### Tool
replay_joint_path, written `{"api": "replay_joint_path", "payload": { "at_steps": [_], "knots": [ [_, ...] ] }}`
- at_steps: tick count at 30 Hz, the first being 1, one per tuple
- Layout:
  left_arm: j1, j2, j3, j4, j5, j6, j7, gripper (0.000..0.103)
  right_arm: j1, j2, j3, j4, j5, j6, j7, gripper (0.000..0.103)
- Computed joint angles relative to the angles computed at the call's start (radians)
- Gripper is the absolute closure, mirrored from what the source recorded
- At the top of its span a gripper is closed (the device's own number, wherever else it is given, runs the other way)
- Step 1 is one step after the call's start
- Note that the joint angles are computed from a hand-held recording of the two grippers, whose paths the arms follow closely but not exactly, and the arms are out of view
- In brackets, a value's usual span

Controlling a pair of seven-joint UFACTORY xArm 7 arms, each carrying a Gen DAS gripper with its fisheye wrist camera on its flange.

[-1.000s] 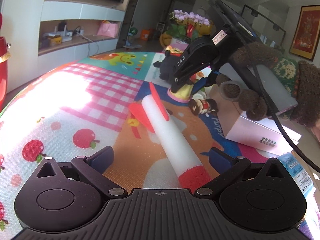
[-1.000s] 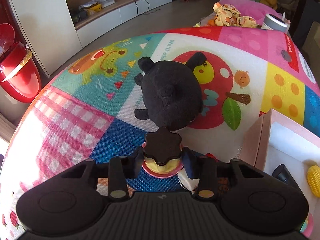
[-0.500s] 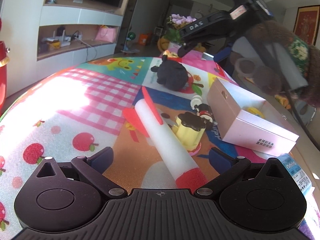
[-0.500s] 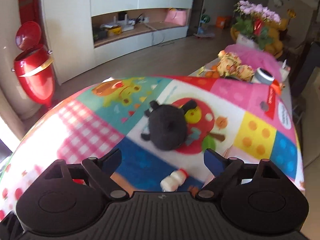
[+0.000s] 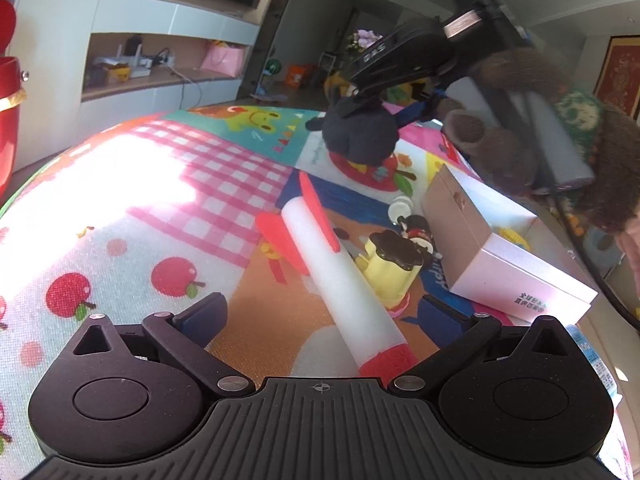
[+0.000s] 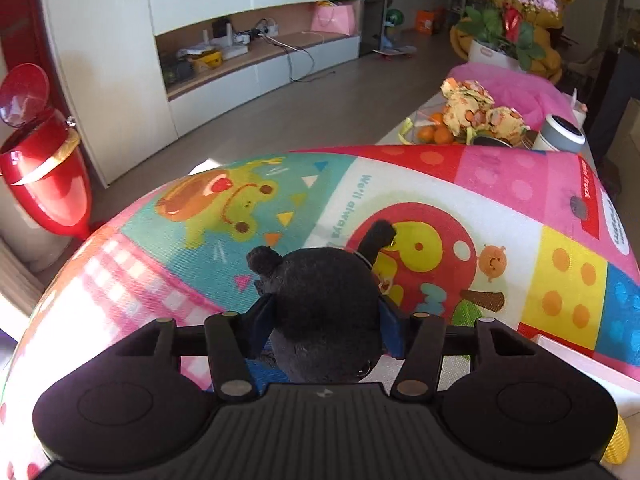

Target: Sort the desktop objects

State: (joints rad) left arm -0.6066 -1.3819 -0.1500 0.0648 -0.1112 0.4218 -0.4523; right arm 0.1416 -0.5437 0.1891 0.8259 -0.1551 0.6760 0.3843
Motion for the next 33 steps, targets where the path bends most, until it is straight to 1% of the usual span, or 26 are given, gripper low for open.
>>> {"api": "replay_joint_path", "payload": {
  "at_steps": [2,3,5,7,9,11,13,14,15,16,18,20,22,24,26,28,30,31,32,33],
  "knots": [
    [-0.001,-0.003,0.006,-0.001,-0.001,0.001,0.002,0.000,0.059,-0.116,-0.040,-0.034,0.075,0.035,-0.034,0.049],
    [-0.002,-0.007,0.009,-0.003,-0.002,0.000,0.003,0.000,0.092,-0.200,-0.064,-0.060,0.122,0.060,-0.052,0.049],
    [-0.003,-0.023,0.026,-0.015,-0.012,-0.011,0.004,0.000,0.121,-0.365,-0.070,-0.114,0.160,0.116,-0.079,0.049],
    [0.002,-0.048,0.038,-0.031,-0.024,-0.025,-0.006,0.000,0.140,-0.552,-0.057,-0.170,0.182,0.219,-0.092,0.049],
    [0.011,-0.071,0.043,-0.048,-0.034,-0.044,-0.024,0.000,0.154,-0.709,-0.034,-0.218,0.213,0.355,-0.077,0.049],
    [0.022,-0.093,0.034,-0.060,-0.034,-0.054,-0.045,0.000,0.167,-0.832,0.004,-0.261,0.239,0.486,-0.057,0.049],
    [0.028,-0.106,0.019,-0.063,-0.022,-0.059,-0.056,0.000,0.182,-0.936,0.061,-0.306,0.261,0.584,-0.033,0.048],
    [0.023,-0.109,0.022,-0.061,-0.011,-0.060,-0.044,0.000,0.192,-0.975,0.091,-0.326,0.269,0.623,-0.024,0.048],
    [0.022,-0.109,0.019,-0.055,0.001,-0.059,-0.034,0.000,0.201,-1.017,0.117,-0.345,0.278,0.657,-0.010,0.046],
    [0.022,-0.113,0.010,-0.049,0.013,-0.051,-0.027,0.000,0.211,-1.059,0.135,-0.356,0.294,0.682,0.009,0.042],
    [0.014,-0.117,0.001,-0.028,0.037,-0.036,0.003,0.000,0.217,-1.142,0.148,-0.359,0.304,0.734,0.042,0.038],
    [-0.013,-0.117,0.011,-0.004,0.039,-0.037,0.030,0.000,0.202,-1.241,0.148,-0.348,0.293,0.788,0.069,0.023],
    [-0.043,-0.090,0.017,0.024,0.026,-0.056,0.044,0.000,0.157,-1.328,0.131,-0.332,0.262,0.835,0.088,0.019],
    [-0.093,-0.037,0.031,0.056,0.008,-0.085,0.069,0.000,0.103,-1.390,0.101,-0.317,0.220,0.885,0.096,0.019],
    [-0.144,0.024,0.030,0.089,-0.006,-0.104,0.095,0.000,0.046,-1.432,0.062,-0.319,0.182,0.908,0.107,0.019],
    [-0.170,0.073,0.008,0.110,-0.010,-0.116,0.110,0.000,-0.016,-1.451,0.016,-0.341,0.141,0.890,0.119,0.019],
    [-0.195,0.106,-0.010,0.126,-0.013,-0.113,0.122,0.000,-0.068,-1.449,-0.016,-0.372,0.090,0.835,0.100,0.032],
    [-0.209,0.115,-0.010,0.131,-0.016,-0.111,0.131,0.000,-0.101,-1.434,-0.026,-0.397,0.045,0.795,0.082,0.050],
    [-0.219,0.117,-0.010,0.133,-0.019,-0.106,0.139,0.000,-0.132,-1.404,-0.034,-0.420,0.003,0.751,0.063,0.059],
    [-0.226,0.111,-0.012,0.132,-0.021,-0.096,0.146,0.000,-0.168,-1.376,-0.039,-0.452,-0.041,0.692,0.055,0.060]
  ]
}}
